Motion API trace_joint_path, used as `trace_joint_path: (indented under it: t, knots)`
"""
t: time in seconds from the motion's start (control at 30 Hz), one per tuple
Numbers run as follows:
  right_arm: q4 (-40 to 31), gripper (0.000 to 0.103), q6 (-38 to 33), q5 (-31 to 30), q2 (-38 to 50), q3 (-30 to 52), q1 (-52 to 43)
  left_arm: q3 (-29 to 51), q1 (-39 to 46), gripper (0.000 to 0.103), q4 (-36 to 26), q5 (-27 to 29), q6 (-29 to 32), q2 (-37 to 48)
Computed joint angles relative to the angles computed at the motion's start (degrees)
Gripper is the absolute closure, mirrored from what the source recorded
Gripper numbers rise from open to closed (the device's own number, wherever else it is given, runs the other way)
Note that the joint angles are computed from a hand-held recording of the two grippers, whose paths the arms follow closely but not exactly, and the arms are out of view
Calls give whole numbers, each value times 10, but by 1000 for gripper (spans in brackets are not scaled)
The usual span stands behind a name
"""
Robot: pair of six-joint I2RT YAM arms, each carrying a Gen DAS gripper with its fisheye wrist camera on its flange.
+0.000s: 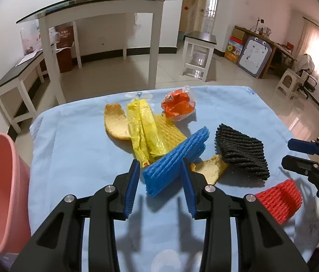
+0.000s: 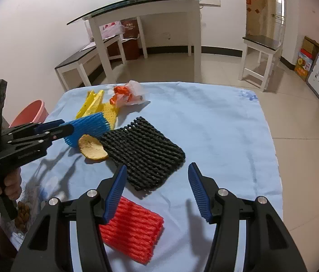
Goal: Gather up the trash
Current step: 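Grasp the blue foam net with the left tool while the right tool grasps the black net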
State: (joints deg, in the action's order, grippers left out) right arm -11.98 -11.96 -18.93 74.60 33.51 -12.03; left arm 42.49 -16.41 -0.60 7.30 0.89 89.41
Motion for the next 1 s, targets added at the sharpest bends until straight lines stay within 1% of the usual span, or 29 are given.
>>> trace_joint_path:
  t: [0.07,0.1,0.13,0.2,0.27,0.37,0.53,0.83,0.93,0.97,1.0]
  knots:
    - [3,47,2,2,5,2,8,-5,-2,66,7,0,2,-1]
    - [5,47,2,2,8,3,12,-8,-4,69,9,-1,2,-4]
    - [5,47,3,3,8,3,15,-11,-4,74,11,1,3,-6]
    - [7,47,4,4,10,4,22,-15,-4,87,11,5,3,-12]
    - [9,47,5,5,13,5,30,-17,-5,93,9,7,2,-16]
    - [14,47,7,6,21,7,40,-24,-6,95,6,9,-3,-32]
    - [25,47,8,15,41,16,67,-40,-9,96,-4,9,-17,-71]
    - [50,47,3,64,98,32,125,-69,2,96,-29,16,-41,-146]
    - [58,54,0,78,117,37,130,-78,9,96,-33,22,-44,-167]
    - [60,57,1,84,125,40,132,-80,9,96,-34,21,-45,-171]
    - [62,64,-1,86,131,42,131,-81,11,96,-36,22,-46,-174]
